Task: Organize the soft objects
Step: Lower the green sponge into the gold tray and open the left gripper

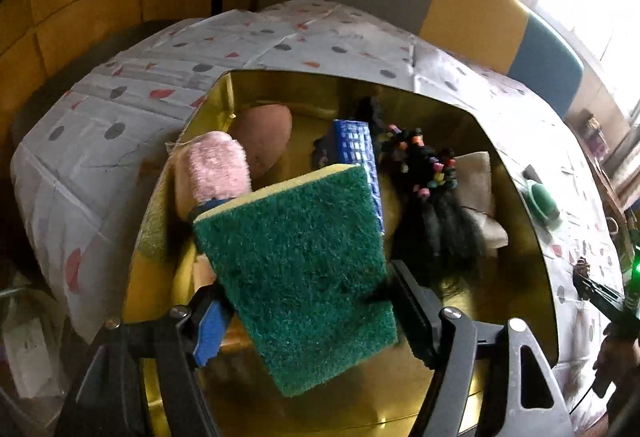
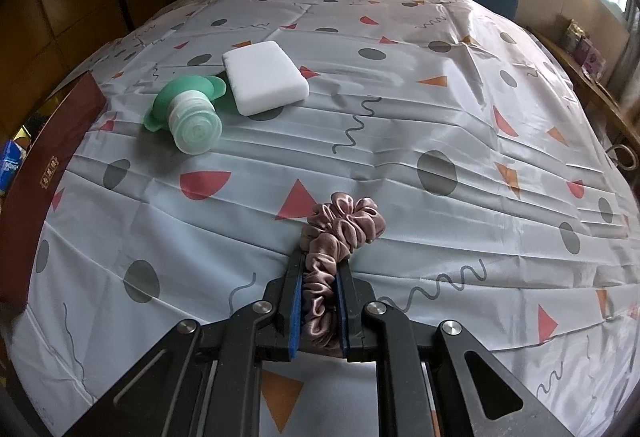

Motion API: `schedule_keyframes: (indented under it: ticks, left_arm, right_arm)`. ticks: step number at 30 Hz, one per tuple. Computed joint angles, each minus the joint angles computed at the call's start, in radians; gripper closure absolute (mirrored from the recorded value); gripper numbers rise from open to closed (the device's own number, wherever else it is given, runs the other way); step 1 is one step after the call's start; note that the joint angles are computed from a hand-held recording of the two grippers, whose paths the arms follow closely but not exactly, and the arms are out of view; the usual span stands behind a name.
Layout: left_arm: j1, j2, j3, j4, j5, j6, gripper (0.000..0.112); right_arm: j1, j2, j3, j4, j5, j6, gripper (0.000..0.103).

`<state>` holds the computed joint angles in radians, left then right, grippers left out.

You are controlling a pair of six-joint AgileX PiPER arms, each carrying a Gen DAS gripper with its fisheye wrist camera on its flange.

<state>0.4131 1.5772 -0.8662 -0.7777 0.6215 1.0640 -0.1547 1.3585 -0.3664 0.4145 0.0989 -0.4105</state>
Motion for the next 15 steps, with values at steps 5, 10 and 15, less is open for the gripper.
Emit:
schedule_keyframes:
  ticks: [5,10,15]
  left_arm:
    - [0.018,-0.047,0.048,0.028,-0.011,-0.004,0.035]
    - [0.068,-0.096,0.093,0.025,-0.006,0.044,0.028]
    - [0.116,-0.17,0.127,0.017,0.009,0.084,0.027]
  right_arm:
    - [0.0,0.001,0.001,0.001,-0.002,-0.001,0.09]
    - [0.002,0.001,0.002,-0.034,-0.004,0.033,0.09]
    - [0.008,-0.001,0.005,-0.097,-0.011,0.099,0.09]
